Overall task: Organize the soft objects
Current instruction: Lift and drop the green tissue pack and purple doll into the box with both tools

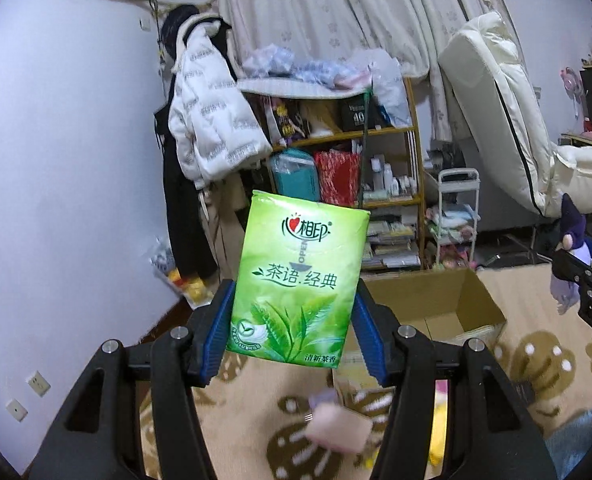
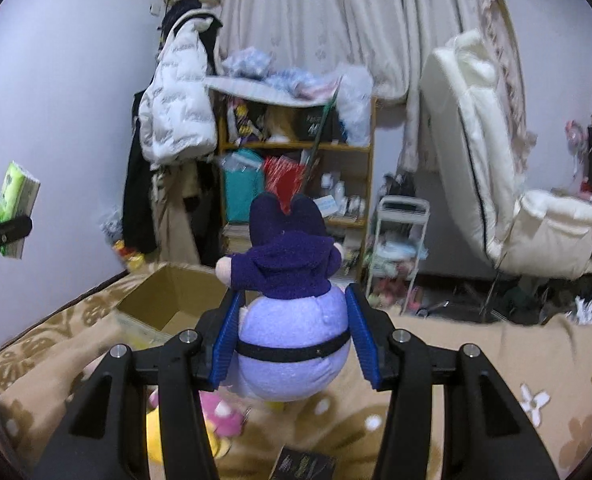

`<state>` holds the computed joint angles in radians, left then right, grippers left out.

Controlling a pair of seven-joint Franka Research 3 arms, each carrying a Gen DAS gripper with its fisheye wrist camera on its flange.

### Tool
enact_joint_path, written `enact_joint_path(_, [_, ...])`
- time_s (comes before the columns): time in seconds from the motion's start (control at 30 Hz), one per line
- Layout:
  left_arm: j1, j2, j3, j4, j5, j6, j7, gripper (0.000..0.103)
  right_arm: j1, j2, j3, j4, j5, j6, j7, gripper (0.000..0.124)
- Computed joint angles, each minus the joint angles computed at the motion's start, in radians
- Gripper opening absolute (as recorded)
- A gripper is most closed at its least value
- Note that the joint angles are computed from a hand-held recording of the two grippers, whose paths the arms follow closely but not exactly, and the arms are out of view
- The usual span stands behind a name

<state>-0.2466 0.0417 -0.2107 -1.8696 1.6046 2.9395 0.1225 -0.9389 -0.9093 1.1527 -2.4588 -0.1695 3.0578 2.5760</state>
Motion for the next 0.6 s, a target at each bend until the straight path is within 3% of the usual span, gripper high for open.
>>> enact_joint_path(0.3, [-0.051,0.098,0.004,0.133,0.049,-0.024,0.01,0.056,-0.128,-0.028,0.049,0.06,0.022,0.037,0.014,0.054])
enact_joint_path(0.6, [-0.128,0.242,0.037,0.279,0.026,-0.057,0.105,0.056,-0.253,-0.012,0.123,0.113,0.065,0.054,0.0,0.054])
